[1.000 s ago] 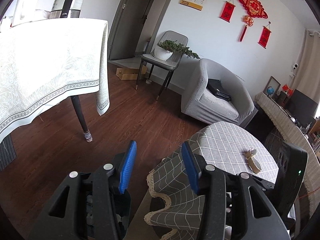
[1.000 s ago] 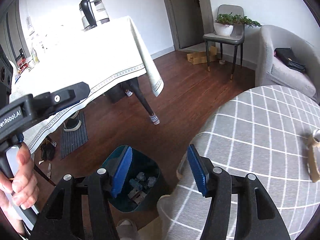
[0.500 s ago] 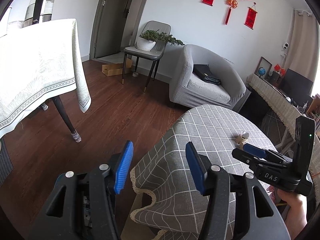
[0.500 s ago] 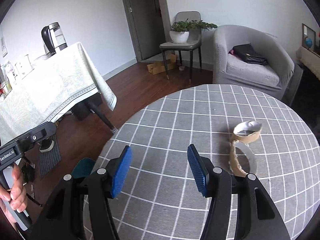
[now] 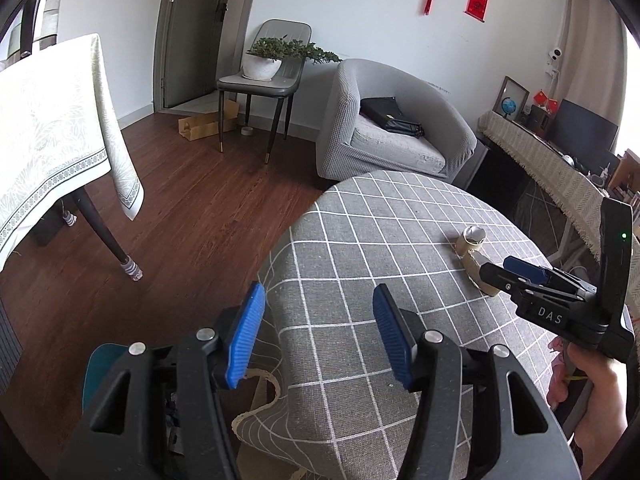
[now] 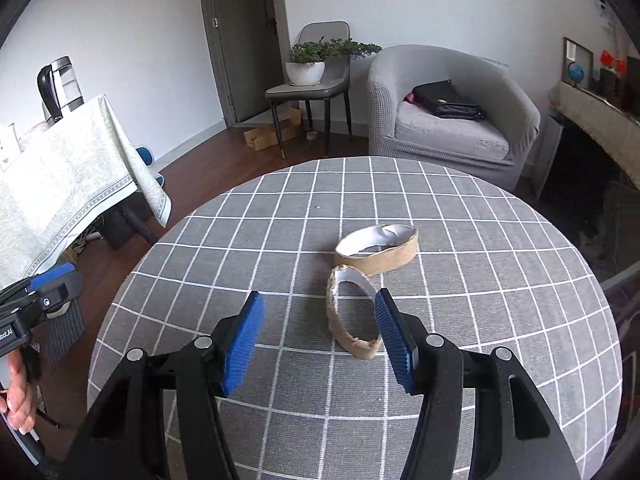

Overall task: Collect trash
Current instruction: 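Move both open tools from the bin to the tape rolls on the table, then grasp one tape roll with the right tool while the left tool grasps the other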

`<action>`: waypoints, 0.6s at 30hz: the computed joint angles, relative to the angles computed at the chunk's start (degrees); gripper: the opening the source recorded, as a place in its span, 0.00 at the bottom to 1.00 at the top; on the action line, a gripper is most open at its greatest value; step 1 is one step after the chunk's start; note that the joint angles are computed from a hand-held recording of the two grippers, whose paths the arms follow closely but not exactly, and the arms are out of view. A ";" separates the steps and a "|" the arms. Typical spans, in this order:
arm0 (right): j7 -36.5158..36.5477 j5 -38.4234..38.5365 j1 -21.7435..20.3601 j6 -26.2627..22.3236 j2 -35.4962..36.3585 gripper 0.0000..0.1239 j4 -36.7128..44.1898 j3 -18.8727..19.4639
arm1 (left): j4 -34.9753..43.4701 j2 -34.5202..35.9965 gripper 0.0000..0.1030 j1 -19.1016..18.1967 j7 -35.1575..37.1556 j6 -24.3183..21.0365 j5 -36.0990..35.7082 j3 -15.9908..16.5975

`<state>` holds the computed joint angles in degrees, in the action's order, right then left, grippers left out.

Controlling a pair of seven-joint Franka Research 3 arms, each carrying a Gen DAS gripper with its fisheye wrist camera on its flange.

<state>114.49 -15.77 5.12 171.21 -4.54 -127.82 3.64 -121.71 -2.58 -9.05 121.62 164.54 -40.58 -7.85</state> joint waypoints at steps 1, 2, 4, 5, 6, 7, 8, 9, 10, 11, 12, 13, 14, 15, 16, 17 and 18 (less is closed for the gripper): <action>0.64 -0.85 -0.30 -0.79 0.28 0.47 0.31 0.07 | -0.01 0.09 0.57 -0.16 0.09 -0.02 0.11 -0.18; 0.66 -0.84 -0.30 -1.54 0.61 0.47 0.59 -0.10 | 0.06 0.22 0.57 -0.34 0.37 -0.07 0.09 -0.36; -0.66 1.28 0.26 -2.30 1.33 0.47 1.09 -0.79 | -0.01 0.33 0.57 -0.73 0.78 -0.01 0.46 -0.77; -1.62 3.08 0.70 -2.61 1.63 0.45 1.39 -1.10 | -0.03 0.42 0.58 -0.90 0.93 -0.04 0.63 -0.94; -2.71 4.59 1.03 -2.57 1.83 0.43 1.54 -1.43 | 0.01 0.50 0.59 -1.04 1.17 -0.20 0.56 -1.07; -3.05 4.93 1.15 -3.19 2.20 0.42 2.08 -1.61 | 0.17 0.70 0.61 -1.23 1.77 -0.51 0.20 -1.20; -4.32 6.67 1.48 -3.70 2.47 0.39 2.37 -1.88 | 0.24 0.78 0.61 -1.33 2.22 -0.81 0.01 -1.33; -6.33 9.22 1.90 -4.21 2.75 0.36 2.68 -2.14 | 0.35 0.88 0.62 -1.41 2.57 -1.23 -0.03 -1.46; -8.39 11.79 2.31 -4.97 2.96 0.36 2.99 -2.32 | 0.53 1.00 0.63 -1.50 3.34 -1.76 -0.36 -1.58; -8.96 12.82 2.50 -5.52 3.17 0.33 3.25 -2.42 | 0.70 1.11 0.65 -1.55 4.14 -2.15 -0.66 -1.68; -7.93 12.13 2.56 -5.45 2.99 0.31 3.14 -2.43 | 0.58 1.09 0.66 -1.60 4.63 -2.29 -0.40 -1.86; -6.89 11.49 2.51 -5.49 2.77 0.30 2.92 -2.49 | 0.36 1.02 0.67 -1.63 4.93 -2.34 0.17 -1.97; -4.72 10.05 2.31 -5.34 2.42 0.29 2.51 -2.47 | 0.21 1.03 0.69 -1.74 5.48 -2.34 0.38 -2.10; -2.43 8.64 1.98 -5.29 2.05 0.29 2.17 -2.46 | 0.10 1.12 0.69 -1.87 6.05 -2.34 0.31 -2.22; 0.35 7.24 1.60 -5.02 1.79 0.29 1.84 -2.35 | -0.03 1.23 0.69 -2.00 6.40 -2.50 0.26 -2.34; 0.63 8.52 1.58 -4.35 1.59 0.29 1.40 -2.48 | -0.10 1.29 0.69 -2.10 7.00 -3.06 -0.10 -2.43; -0.45 11.30 1.79 -3.41 1.36 0.29 0.88 -2.71 | 0.04 1.44 0.69 -2.20 8.39 -3.92 -1.00 -2.48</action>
<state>114.04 -4.47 6.92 167.81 -3.18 -126.93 0.92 -121.66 -1.14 -11.25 130.01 160.62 -41.58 -10.32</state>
